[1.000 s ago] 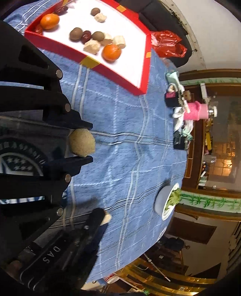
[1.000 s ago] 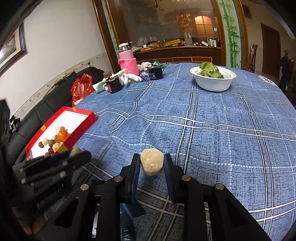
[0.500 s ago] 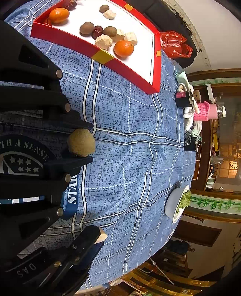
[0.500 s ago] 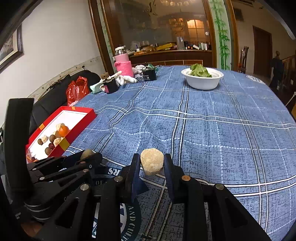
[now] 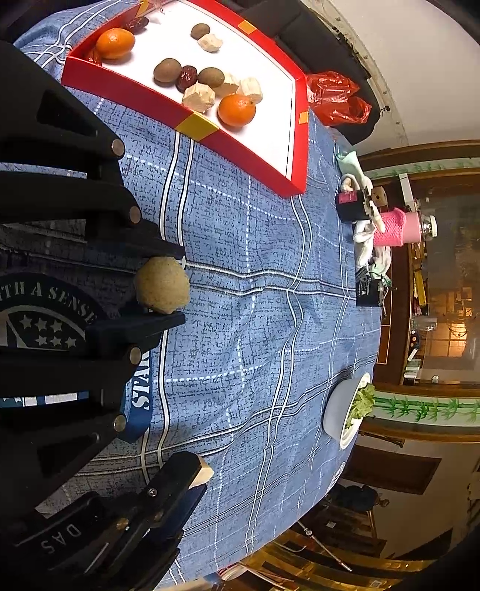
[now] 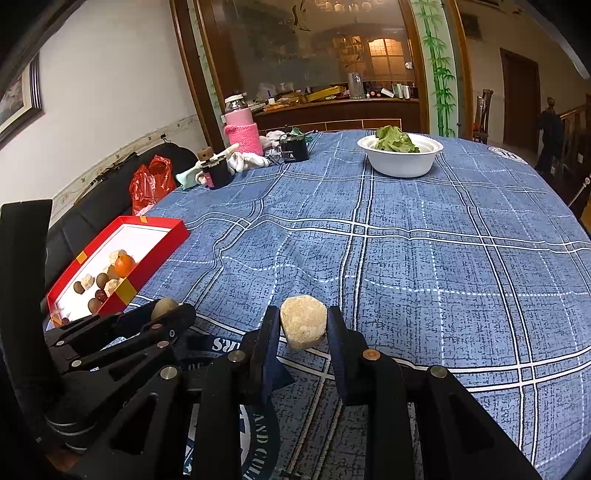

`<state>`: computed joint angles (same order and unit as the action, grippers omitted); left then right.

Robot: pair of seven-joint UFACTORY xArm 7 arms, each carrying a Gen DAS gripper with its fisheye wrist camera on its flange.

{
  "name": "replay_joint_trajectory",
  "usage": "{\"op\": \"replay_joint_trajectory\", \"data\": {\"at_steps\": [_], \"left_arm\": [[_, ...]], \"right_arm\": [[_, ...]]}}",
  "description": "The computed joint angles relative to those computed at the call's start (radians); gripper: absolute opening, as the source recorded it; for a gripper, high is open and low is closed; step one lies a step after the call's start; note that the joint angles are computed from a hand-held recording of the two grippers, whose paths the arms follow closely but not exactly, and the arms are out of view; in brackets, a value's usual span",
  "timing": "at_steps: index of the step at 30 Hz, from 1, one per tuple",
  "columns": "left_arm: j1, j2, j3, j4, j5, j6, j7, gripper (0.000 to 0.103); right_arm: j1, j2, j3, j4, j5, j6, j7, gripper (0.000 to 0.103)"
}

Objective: Organize fruits
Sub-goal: 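Hold both pale cake balls above the cloth with both tools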

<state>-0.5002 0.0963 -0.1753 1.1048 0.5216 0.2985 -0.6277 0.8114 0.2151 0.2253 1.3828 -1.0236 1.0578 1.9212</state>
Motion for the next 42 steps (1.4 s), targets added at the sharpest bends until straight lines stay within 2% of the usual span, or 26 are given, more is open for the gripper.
{"op": "replay_joint_trajectory", "data": {"at_steps": [5, 11, 24, 28, 31, 36, 42], "left_arm": [[-0.005, -0.013, 0.01, -0.01, 0.076, -0.011, -0.071, 0.026], [0.005, -0.02, 0.005, -0.017, 0.105, -0.019, -0.098, 0.026], [0.021, -0.031, -0.001, -0.034, 0.071, -0.032, -0.08, 0.026], [0.044, -0.054, -0.01, -0.056, -0.031, -0.041, 0.006, 0.026], [0.064, -0.077, -0.006, -0.067, -0.051, -0.05, 0.023, 0.026], [0.114, -0.109, 0.003, -0.084, -0.081, -0.051, 0.033, 0.026], [0.193, -0.132, 0.019, -0.095, -0.019, -0.028, -0.051, 0.026]], "right_arm": [[0.003, 0.002, 0.0, 0.004, -0.001, 0.009, -0.001, 0.026], [0.009, 0.006, 0.001, 0.011, 0.003, 0.029, -0.001, 0.026], [0.014, 0.03, -0.004, 0.046, 0.034, 0.073, -0.045, 0.026], [0.017, 0.047, -0.01, 0.069, 0.054, 0.074, -0.094, 0.026], [0.03, 0.075, -0.016, 0.11, 0.063, 0.095, -0.143, 0.026], [0.053, 0.131, -0.037, 0.193, 0.069, 0.069, -0.212, 0.026], [0.086, 0.252, -0.093, 0.382, 0.071, -0.018, -0.332, 0.026]]}}
